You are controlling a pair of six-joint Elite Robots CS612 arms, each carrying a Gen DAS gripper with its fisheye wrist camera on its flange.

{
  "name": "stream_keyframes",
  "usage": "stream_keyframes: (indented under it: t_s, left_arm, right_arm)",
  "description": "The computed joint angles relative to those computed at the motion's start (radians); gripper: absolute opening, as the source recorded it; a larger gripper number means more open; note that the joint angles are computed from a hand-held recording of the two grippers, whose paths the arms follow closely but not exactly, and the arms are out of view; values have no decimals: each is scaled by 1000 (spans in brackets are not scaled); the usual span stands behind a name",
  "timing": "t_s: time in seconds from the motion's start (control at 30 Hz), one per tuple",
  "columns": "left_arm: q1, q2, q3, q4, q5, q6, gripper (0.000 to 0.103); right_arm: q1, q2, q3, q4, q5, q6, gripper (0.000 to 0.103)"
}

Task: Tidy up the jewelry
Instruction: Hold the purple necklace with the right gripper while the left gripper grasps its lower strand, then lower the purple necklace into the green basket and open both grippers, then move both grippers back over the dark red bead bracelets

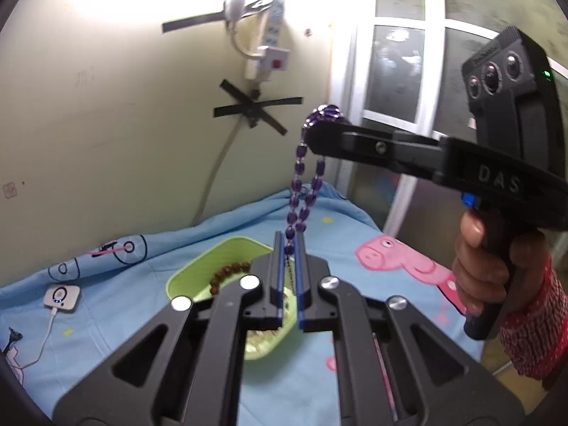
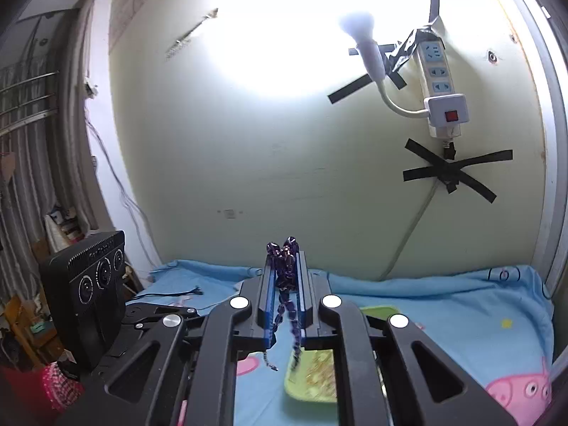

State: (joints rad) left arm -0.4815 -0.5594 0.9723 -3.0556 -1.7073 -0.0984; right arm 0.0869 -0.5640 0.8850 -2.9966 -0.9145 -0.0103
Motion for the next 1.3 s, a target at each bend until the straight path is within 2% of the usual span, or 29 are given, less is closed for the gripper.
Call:
stream_keyframes:
  t_s: [0.17, 0.27, 0.3, 0.37, 0.4, 0.47, 0.53, 0.6, 0.73, 0.83, 0.87, 1.0, 1.13, 1.3]
  left_arm:
    - [15, 84, -134, 122, -2, -45, 5]
    - [18, 135, -205, 216, -7, -81, 5]
    - [17, 142, -214, 242, -3, -86, 5]
    - [18, 158, -242, 324, -3, -97, 5]
    - [20, 157, -236, 331, -4, -108, 5]
    - [22, 139, -194, 294, 6, -138, 5]
    - [27, 105, -124, 233, 13, -169, 6]
    - [28, 72, -56, 188, 34, -189, 8]
    - [19, -30, 153, 84, 129, -201, 24]
    - [12, -91, 304, 7, 189, -235, 27]
    - [9, -104, 341, -1, 206, -255, 27]
    - [-10, -140, 442, 5, 248, -329, 27]
    - [-47, -151, 480, 40, 324, -304, 27]
    - [-64, -147, 492, 32, 339, -287, 27]
  right_arm:
    - [5, 72, -105, 126, -33, -40, 0]
    - [9, 105, -128, 188, -80, -61, 0]
    - [10, 112, -131, 201, -101, -66, 0]
    - [19, 123, -132, 240, -200, -81, 0]
    - [23, 127, -132, 263, -241, -85, 0]
    - [21, 122, -108, 253, -259, -64, 0]
    - [16, 101, -52, 189, -250, -18, 11]
    - [14, 78, 5, 121, -241, 28, 15]
    - [14, 20, 145, 14, -159, 104, 17]
    - [22, -26, 257, -10, -110, 140, 18]
    - [27, -34, 283, -9, -114, 146, 18]
    - [54, -75, 410, -59, -211, 196, 18]
    - [62, -109, 495, -48, -245, 272, 18]
    - [69, -136, 549, -105, -291, 299, 18]
